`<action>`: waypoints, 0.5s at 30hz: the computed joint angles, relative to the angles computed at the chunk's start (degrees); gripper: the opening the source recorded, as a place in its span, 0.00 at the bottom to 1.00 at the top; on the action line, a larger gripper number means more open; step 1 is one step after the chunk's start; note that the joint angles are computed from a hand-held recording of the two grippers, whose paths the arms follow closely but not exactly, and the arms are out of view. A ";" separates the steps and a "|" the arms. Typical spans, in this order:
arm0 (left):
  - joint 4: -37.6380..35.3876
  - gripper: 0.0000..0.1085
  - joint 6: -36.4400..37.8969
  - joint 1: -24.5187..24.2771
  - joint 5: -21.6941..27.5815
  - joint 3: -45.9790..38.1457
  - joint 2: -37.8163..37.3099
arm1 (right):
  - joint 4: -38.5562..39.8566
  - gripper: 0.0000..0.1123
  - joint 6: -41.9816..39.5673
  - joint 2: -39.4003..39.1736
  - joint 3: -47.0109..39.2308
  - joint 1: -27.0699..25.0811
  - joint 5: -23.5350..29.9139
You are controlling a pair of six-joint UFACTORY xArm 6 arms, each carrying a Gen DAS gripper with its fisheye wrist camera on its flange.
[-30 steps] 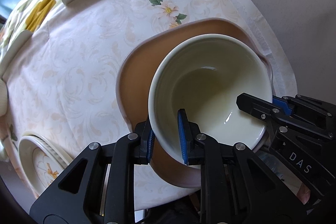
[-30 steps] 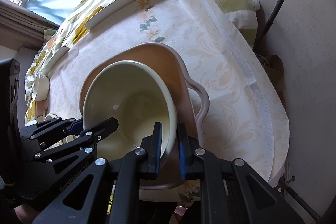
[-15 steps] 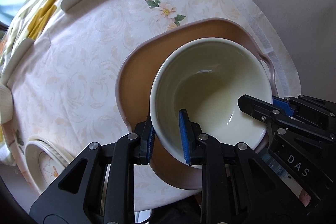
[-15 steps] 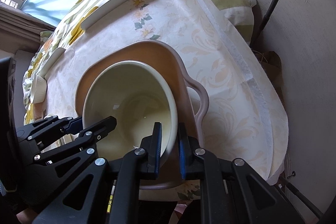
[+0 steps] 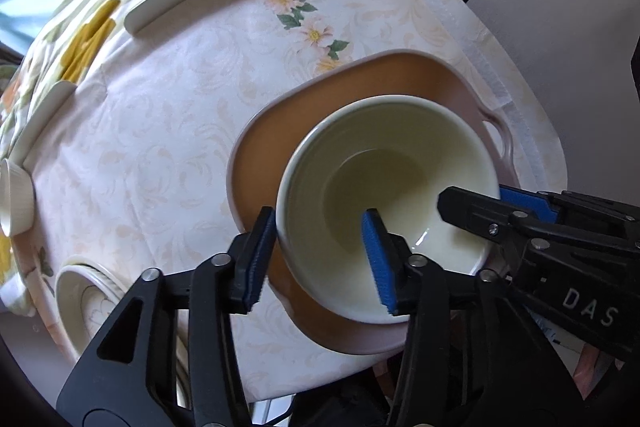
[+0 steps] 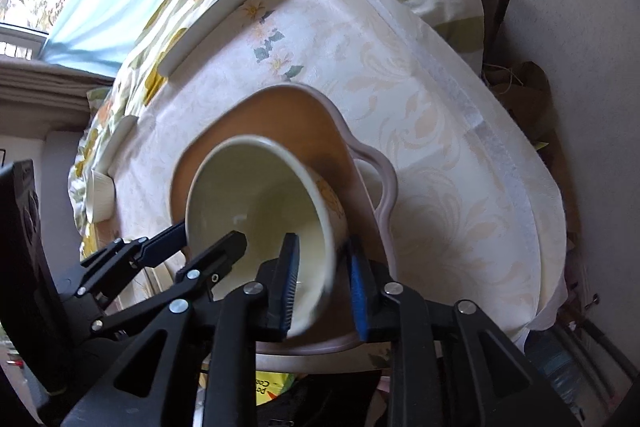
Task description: Organize plates and bowls
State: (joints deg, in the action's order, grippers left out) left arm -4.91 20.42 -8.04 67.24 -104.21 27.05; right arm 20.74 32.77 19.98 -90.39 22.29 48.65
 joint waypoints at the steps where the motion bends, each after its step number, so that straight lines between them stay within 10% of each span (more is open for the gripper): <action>1: -0.24 0.43 -0.01 -0.07 -0.21 0.26 -0.24 | -0.01 0.29 -0.03 -0.06 -0.19 0.05 -0.11; 15: -4.07 0.44 -3.31 2.59 -1.10 2.61 -5.94 | -0.78 0.38 -5.52 -3.65 -2.30 -0.56 -1.38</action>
